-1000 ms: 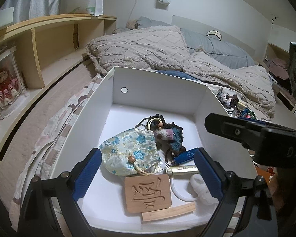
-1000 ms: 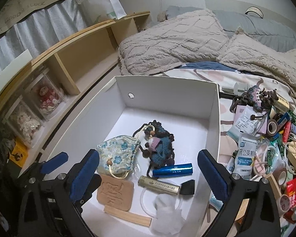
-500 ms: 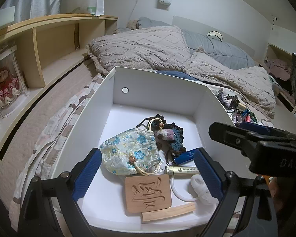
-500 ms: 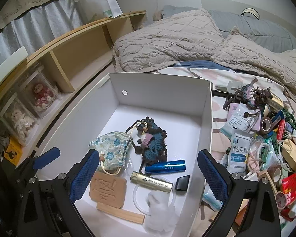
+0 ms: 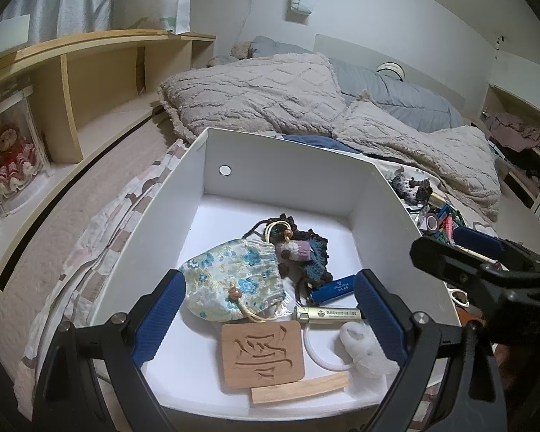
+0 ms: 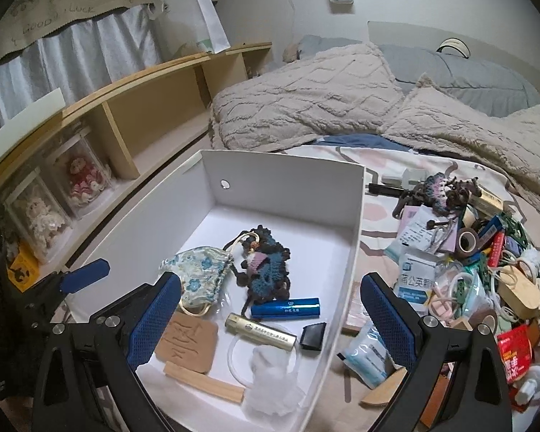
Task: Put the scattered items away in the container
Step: 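Withdraw both tools from the shoebox back toward the pile of items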
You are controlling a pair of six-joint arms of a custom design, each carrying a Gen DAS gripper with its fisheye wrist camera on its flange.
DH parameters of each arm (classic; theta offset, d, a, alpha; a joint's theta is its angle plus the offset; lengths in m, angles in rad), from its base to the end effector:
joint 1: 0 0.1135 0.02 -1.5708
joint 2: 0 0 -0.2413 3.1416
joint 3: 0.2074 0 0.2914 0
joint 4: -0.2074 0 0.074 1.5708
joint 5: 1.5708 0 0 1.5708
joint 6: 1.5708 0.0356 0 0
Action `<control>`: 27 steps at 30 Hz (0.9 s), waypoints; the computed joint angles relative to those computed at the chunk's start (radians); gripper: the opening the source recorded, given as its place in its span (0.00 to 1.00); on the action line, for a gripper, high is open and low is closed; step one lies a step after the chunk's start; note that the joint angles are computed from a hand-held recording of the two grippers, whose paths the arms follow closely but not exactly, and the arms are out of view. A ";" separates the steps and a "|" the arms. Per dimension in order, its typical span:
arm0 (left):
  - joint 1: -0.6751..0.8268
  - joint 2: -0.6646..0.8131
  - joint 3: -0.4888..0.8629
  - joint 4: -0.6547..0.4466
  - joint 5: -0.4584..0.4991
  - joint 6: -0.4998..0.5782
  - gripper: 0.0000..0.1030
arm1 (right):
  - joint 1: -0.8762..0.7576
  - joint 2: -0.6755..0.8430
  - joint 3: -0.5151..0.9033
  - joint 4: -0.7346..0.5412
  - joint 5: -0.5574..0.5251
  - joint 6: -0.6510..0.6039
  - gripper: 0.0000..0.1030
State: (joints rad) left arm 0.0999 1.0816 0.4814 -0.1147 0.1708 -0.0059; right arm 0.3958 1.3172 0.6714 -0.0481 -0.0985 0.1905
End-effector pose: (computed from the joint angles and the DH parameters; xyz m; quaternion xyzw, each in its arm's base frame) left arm 0.2575 0.0197 0.1434 -0.0126 0.9071 -0.0581 0.4167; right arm 0.2823 0.1218 0.1534 -0.1134 0.8974 0.1652 0.3931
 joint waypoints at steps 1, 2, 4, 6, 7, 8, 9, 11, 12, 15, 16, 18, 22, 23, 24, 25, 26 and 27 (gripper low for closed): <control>-0.004 -0.004 -0.003 0.001 -0.004 -0.001 0.93 | -0.009 -0.013 -0.010 0.002 -0.005 0.000 0.97; -0.009 -0.007 -0.006 0.005 -0.008 -0.002 0.93 | -0.016 -0.025 -0.019 0.006 -0.007 0.000 0.97; -0.017 -0.011 -0.010 0.011 -0.011 -0.005 0.93 | -0.030 -0.049 -0.036 0.008 -0.005 -0.003 1.00; -0.025 -0.017 -0.017 0.020 -0.012 -0.012 0.93 | -0.048 -0.078 -0.056 0.010 0.000 -0.015 1.00; -0.030 -0.018 -0.018 0.021 -0.016 -0.016 0.93 | -0.056 -0.090 -0.064 0.008 -0.001 -0.022 1.00; -0.034 -0.023 -0.021 0.024 -0.022 -0.023 0.93 | -0.065 -0.102 -0.073 0.006 -0.001 -0.029 1.00; -0.039 -0.029 -0.026 0.029 -0.026 -0.032 0.93 | -0.074 -0.117 -0.085 0.007 0.000 -0.037 1.00; -0.043 -0.035 -0.028 0.030 -0.021 -0.040 0.93 | -0.091 -0.144 -0.110 0.014 0.006 -0.050 1.00; -0.046 -0.038 -0.030 0.032 -0.020 -0.042 0.93 | -0.100 -0.159 -0.124 0.016 0.009 -0.060 1.00; -0.062 -0.058 -0.044 0.043 -0.030 -0.061 0.93 | -0.134 -0.209 -0.165 0.019 0.010 -0.083 1.00; -0.067 -0.062 -0.044 0.041 -0.033 -0.066 0.96 | -0.146 -0.228 -0.180 0.022 0.009 -0.086 1.00; -0.083 -0.075 -0.051 0.043 -0.041 -0.076 0.98 | -0.180 -0.274 -0.214 0.027 0.000 -0.101 1.00; -0.119 -0.099 -0.070 0.064 -0.051 -0.089 0.98 | -0.250 -0.339 -0.259 0.021 -0.028 -0.122 1.00; -0.128 -0.103 -0.074 0.068 -0.051 -0.094 0.98 | -0.264 -0.351 -0.267 0.016 -0.033 -0.129 1.00; -0.139 -0.108 -0.078 0.072 -0.051 -0.099 0.98 | -0.282 -0.364 -0.275 0.011 -0.038 -0.141 1.00; -0.151 -0.115 -0.084 0.076 -0.052 -0.104 0.98 | -0.303 -0.384 -0.289 0.007 -0.038 -0.153 1.00; -0.162 -0.123 -0.091 0.083 -0.052 -0.109 0.98 | -0.322 -0.409 -0.306 0.005 -0.035 -0.160 1.00; -0.173 -0.131 -0.100 0.092 -0.055 -0.113 0.98 | -0.343 -0.440 -0.326 0.003 -0.041 -0.166 1.00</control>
State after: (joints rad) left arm -0.0736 0.9502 0.3813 -0.0226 0.1156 -0.1187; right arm 0.0525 0.8777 0.3456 -0.0447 -0.1393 0.0249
